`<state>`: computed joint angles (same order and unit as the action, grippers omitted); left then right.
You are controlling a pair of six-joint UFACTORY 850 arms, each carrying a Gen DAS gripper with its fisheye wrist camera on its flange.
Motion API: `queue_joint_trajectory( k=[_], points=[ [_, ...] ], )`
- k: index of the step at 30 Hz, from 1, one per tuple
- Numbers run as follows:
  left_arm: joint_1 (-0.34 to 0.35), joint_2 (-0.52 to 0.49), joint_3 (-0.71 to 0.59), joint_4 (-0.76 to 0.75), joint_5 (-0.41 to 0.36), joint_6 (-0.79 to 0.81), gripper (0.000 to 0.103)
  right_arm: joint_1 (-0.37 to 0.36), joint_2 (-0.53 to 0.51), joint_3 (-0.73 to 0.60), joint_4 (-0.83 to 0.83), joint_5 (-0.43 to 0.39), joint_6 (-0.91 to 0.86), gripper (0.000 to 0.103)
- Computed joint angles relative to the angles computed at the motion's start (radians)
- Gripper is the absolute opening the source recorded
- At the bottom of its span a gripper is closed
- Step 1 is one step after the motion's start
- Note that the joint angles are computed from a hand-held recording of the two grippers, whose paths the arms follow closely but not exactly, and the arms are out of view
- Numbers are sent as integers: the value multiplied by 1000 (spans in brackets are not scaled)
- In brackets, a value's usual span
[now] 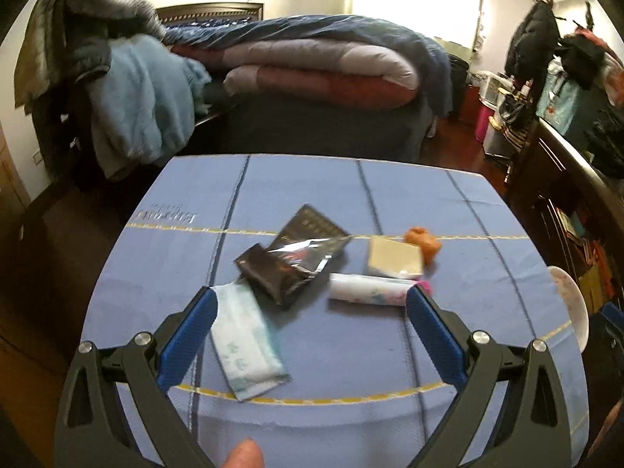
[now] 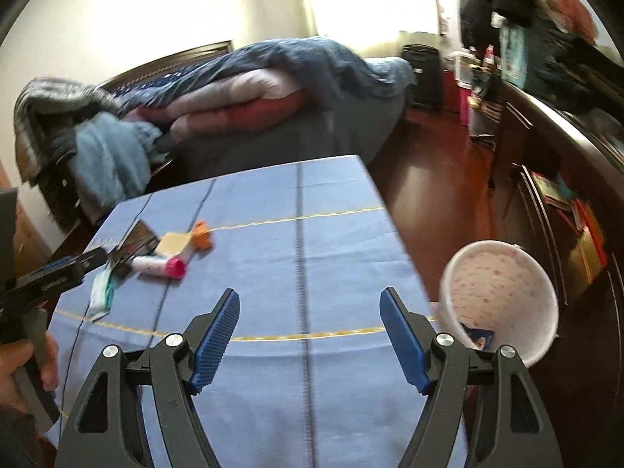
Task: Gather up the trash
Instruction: 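Move both open tools back over the table toward the remaining items, then grasp the black cigarette pack with the left tool while the right tool grasps the white-pink glue stick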
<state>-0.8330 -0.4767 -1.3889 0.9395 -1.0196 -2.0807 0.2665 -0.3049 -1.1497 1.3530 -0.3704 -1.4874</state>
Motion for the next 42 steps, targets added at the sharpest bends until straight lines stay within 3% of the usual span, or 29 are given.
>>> queue_joint_trajectory(
  k=[4,7,11,18,21,23,27,33,37,42],
  points=[
    [24,9,38,28,-5,-43,98,32,4,7,-33,5,14,74],
    [62,14,61,29,65,-13,98,52,4,10,-49,12,20,74],
    [117,-7,48,19,144,102,98,82,1,5,-84,29,46,74],
    [169,-60,7,-9,212,262,97,119,-23,-22,-150,33,112,74],
    [181,-72,0,-17,226,292,93,136,-38,-40,-179,27,141,74],
    [192,-62,15,-21,271,292,79,145,-46,-49,-190,22,155,74],
    [191,-57,22,3,264,287,55,166,-71,-75,-227,10,202,74],
    [181,1,99,85,258,123,53,213,-121,-127,-287,-16,275,74],
    [161,64,160,143,182,1,53,244,-158,-161,-345,-28,362,75],
    [140,122,207,168,116,-36,53,290,-190,-183,-415,9,488,93]
  ],
)
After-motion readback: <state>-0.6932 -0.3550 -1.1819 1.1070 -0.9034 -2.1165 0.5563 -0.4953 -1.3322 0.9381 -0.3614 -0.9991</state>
